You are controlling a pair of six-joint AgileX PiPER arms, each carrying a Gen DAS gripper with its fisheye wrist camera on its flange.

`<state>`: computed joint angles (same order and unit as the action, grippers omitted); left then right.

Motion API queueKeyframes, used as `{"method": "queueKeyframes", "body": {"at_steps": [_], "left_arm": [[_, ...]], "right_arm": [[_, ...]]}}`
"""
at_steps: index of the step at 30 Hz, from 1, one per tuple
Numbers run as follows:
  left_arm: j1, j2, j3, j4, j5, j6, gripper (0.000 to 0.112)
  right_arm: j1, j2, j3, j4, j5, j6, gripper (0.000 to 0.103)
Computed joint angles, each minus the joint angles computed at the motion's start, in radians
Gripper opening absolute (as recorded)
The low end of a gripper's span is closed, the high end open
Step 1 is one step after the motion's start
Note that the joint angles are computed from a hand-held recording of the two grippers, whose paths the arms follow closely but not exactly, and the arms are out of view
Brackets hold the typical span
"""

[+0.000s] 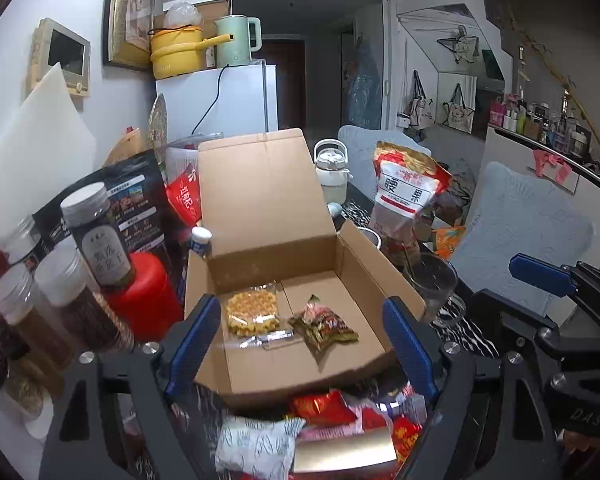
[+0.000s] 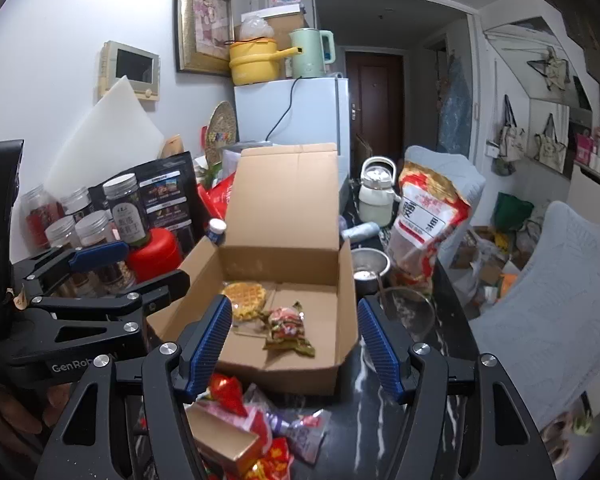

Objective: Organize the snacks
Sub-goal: 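Open both tools and withdraw them from the cardboard box, then grasp the red spicy-strip packet on the table with the right tool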

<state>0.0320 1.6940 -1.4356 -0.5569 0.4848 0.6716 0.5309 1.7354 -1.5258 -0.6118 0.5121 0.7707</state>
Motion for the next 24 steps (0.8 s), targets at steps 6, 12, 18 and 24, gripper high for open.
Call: {"method": "queueKeyframes", "body": {"at_steps": [6, 12, 18, 24], "left_arm": [[0.023, -0.102, 0.144, -0.055, -0.027, 0.079, 0.083], [0.061, -0.196, 0.281, -0.121, -0.063, 0.162, 0.083], [0.111, -0.237, 0.369, -0.169, -0.042, 0.239, 0.083], [0.159, -0.219, 0.413, -0.201, 0.001, 0.295, 0.083]], "right_arm": [[0.038, -0.06, 0.108, -0.089, -0.034, 0.113, 0.07], [0.072, -0.092, 0.196, -0.098, -0.094, 0.154, 0.07], [0.111, -0.102, 0.294, -0.146, -0.139, 0.265, 0.07], [0.136, -0.074, 0.341, -0.158, -0.156, 0.318, 0.07]]}}
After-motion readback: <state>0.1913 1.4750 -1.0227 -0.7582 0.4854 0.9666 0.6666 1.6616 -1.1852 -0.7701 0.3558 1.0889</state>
